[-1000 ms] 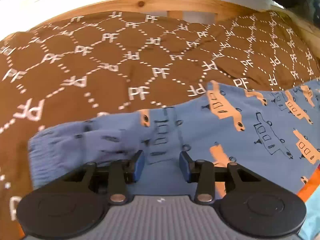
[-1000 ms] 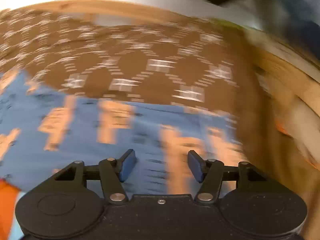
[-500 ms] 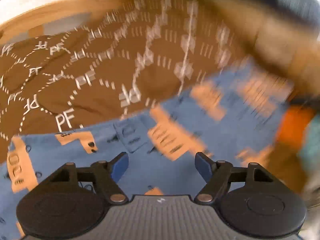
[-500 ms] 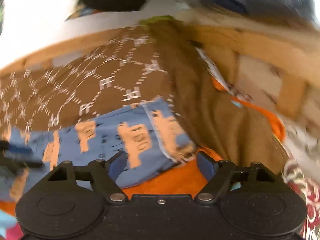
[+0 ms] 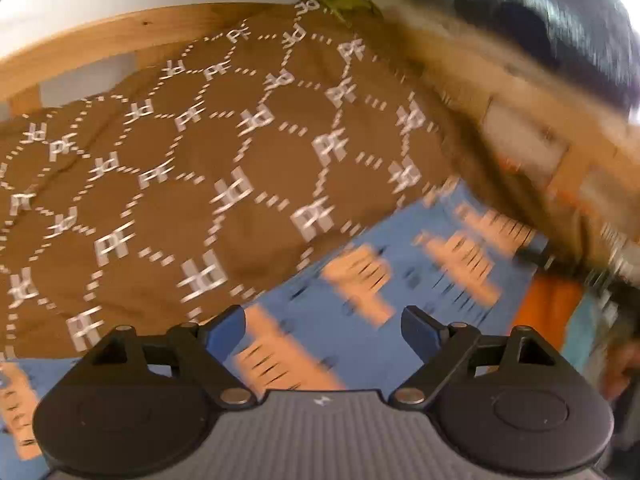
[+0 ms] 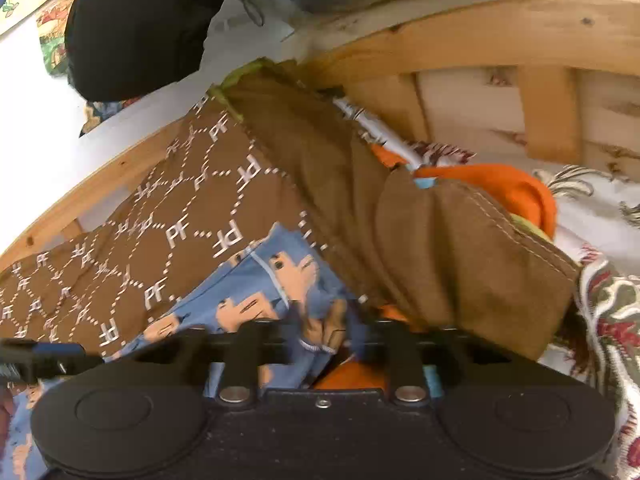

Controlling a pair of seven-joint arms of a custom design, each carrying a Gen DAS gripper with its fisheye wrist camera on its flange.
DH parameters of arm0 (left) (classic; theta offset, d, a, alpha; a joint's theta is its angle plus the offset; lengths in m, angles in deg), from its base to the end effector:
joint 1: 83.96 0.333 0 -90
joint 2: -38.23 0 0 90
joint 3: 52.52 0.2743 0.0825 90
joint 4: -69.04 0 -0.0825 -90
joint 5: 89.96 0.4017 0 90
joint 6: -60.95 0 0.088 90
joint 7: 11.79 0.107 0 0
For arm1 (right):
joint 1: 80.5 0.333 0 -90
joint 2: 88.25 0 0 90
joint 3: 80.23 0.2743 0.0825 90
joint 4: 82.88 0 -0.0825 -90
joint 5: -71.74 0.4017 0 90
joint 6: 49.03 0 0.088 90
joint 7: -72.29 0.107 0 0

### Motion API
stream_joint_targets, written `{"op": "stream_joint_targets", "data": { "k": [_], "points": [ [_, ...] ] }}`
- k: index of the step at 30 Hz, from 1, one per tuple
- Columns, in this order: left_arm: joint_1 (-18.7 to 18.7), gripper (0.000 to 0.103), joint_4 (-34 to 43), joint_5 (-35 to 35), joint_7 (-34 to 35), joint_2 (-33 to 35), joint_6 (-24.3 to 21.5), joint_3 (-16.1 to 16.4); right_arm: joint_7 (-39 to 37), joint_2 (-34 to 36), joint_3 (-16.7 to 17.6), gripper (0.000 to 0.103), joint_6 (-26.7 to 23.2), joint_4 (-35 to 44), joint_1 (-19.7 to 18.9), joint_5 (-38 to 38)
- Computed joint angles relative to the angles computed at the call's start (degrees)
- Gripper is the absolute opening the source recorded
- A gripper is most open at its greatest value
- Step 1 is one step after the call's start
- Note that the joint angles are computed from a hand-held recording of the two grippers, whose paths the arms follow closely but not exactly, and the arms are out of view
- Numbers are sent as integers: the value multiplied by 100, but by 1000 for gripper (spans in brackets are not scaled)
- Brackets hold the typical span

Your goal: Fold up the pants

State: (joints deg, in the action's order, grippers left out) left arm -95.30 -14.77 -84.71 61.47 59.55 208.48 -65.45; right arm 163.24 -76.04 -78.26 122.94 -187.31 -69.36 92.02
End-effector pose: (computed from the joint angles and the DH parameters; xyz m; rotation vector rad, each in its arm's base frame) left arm 0.6675 -0.2741 0.5193 -1.7478 2.0163 -0.9529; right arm 0.6593 0.1262 0.4847 -1.4676 1.6510 -0.4941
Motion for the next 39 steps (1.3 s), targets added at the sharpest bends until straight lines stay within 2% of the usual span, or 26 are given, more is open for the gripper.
{"op": "stream_joint_targets", "data": {
  "k": [3, 4, 6, 7, 9, 12, 14, 15, 16, 18, 21, 23, 24, 25, 27, 31, 33, 35, 36, 38, 39],
  "points": [
    [52, 93, 409, -367, -26, 235, 68, -135, -596, -51, 188, 13, 546, -165, -56, -63],
    [92, 95, 521, -535, -14, 292, 102, -200, -1255, -72, 516, 13, 837, -231, -247, 125],
    [221, 95, 648, -929, 155, 349, 160, -369, -2662, -78, 1441, 13, 1358, -342, -846, 408],
    [304, 96, 703, -1161, 290, 367, 171, -470, -3199, -71, 1925, 13, 1516, -401, -1190, 405],
    [426, 98, 800, -1583, 472, 405, 157, -611, -4009, -92, 2622, 13, 1754, -610, -1666, -42],
    [405, 99, 1026, -1818, 420, 543, -51, -587, -4466, -130, 3105, 13, 1982, -945, -2020, -987],
    [371, 99, 1151, -1861, 411, 650, -232, -557, -4559, -127, 3362, 13, 1980, -1076, -2249, -1518],
    [347, 99, 1254, -1866, 393, 734, -363, -542, -4535, -103, 3623, 13, 1941, -1119, -2512, -1784],
    [312, 99, 1385, -1851, 346, 832, -495, -517, -4509, -98, 3746, 13, 1903, -1155, -2640, -1961],
    [264, 99, 1476, -1842, 220, 927, -620, -473, -4489, -103, 3760, 13, 1797, -1183, -2675, -2226],
    [238, 99, 1493, -1831, 48, 969, -663, -427, -4550, -128, 4032, 13, 1688, -1237, -2939, -2367],
    [255, 99, 1449, -1860, -95, 966, -650, -411, -4704, -124, 4007, 13, 1702, -1255, -2899, -2402],
    [249, 99, 1394, -1848, -236, 943, -639, -374, -4753, -140, 4149, 13, 1675, -1293, -3034, -2422],
    [244, 99, 1286, -1818, -401, 888, -600, -325, -4801, -169, 4433, 13, 1632, -1352, -3314, -2409],
    [234, 99, 1033, -1686, -672, 755, -554, -223, -4944, -183, 4677, 13, 1505, -1381, -3534, -2282],
    [368, 99, 392, -1668, -961, 419, -368, -206, -5224, -161, 4541, 14, 1437, -1364, -3343, -2068],
    [482, 99, 211, -1864, -997, 355, -353, -278, -5397, -157, 4645, 15, 1396, -1373, -3412, -1941],
    [564, 98, 154, -2070, -1039, 386, -387, -336, -5635, -153, 4939, 20, 1285, -1393, -3671, -1777],
    [566, 98, 130, -2092, -1062, 396, -356, -336, -5712, -169, 4977, 21, 1281, -1416, -3701, -1699],
    [579, 95, -17, -2127, -948, 355, -128, -369, -5817, -237, 4911, 23, 1298, -1460, -3625, -1571],
    [585, 94, -33, -2133, -863, 367, -36, -390, -5787, -280, 4670, 25, 1298, -1463, -3385, -1555]
  ]
}}
